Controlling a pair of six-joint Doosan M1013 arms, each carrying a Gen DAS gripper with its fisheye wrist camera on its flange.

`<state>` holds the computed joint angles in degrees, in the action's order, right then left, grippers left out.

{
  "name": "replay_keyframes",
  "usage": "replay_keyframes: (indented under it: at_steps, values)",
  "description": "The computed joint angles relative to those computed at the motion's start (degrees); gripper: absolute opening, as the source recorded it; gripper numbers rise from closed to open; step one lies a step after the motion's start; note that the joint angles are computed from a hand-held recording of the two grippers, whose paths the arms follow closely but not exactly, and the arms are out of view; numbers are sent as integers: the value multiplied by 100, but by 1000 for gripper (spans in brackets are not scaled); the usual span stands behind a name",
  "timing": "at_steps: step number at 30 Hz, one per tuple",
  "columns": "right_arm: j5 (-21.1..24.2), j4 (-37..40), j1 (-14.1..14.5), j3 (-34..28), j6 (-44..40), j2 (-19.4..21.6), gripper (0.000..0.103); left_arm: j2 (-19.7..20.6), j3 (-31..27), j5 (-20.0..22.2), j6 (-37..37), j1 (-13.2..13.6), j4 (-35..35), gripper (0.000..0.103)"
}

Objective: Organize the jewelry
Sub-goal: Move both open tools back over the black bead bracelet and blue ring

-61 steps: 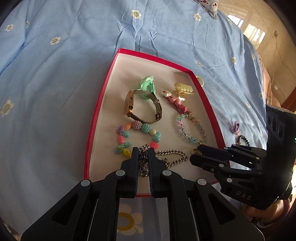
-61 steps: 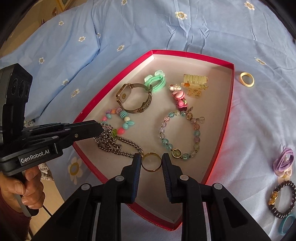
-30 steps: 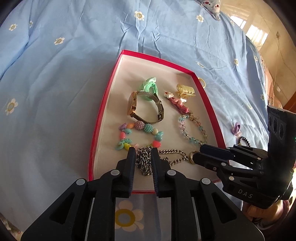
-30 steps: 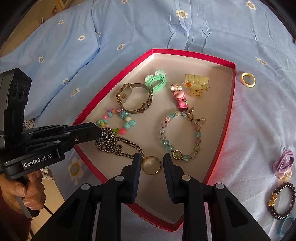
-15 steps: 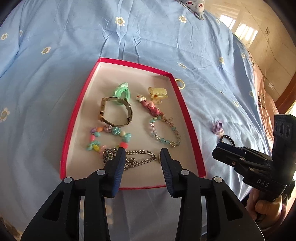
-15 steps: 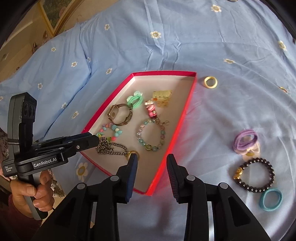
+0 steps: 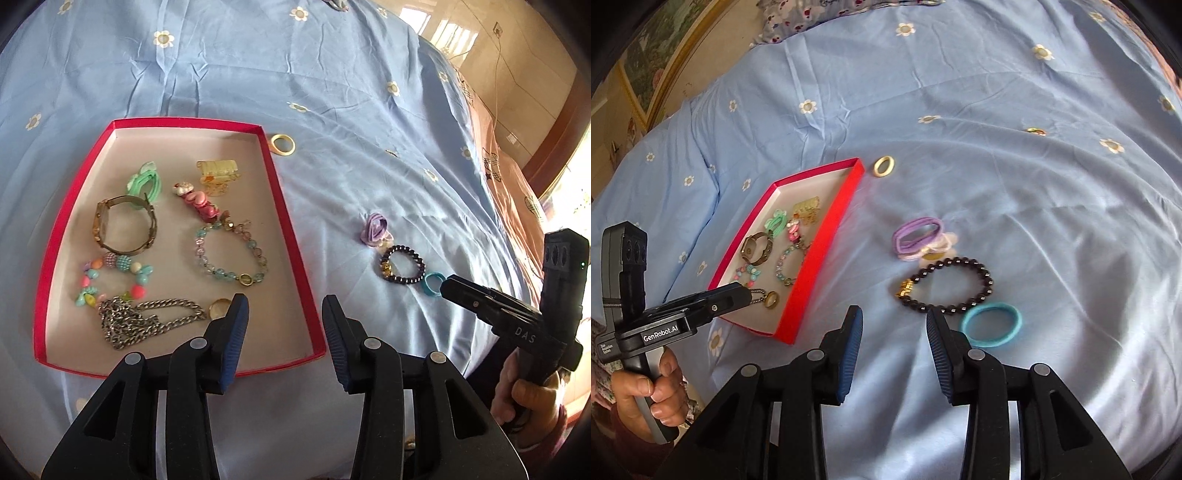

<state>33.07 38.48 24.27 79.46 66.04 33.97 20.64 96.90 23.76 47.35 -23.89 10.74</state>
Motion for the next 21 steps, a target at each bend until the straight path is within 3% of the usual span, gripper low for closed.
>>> replay_keyframes:
  at_steps: [11, 21]
  values:
    - [-271, -381, -180, 171, 531, -70, 39, 323, -519, 214, 970, -113, -598, 41]
    - [-66, -566, -216, 59, 584, 57, 38, 691, -1055, 536, 1818, -138, -1166, 41]
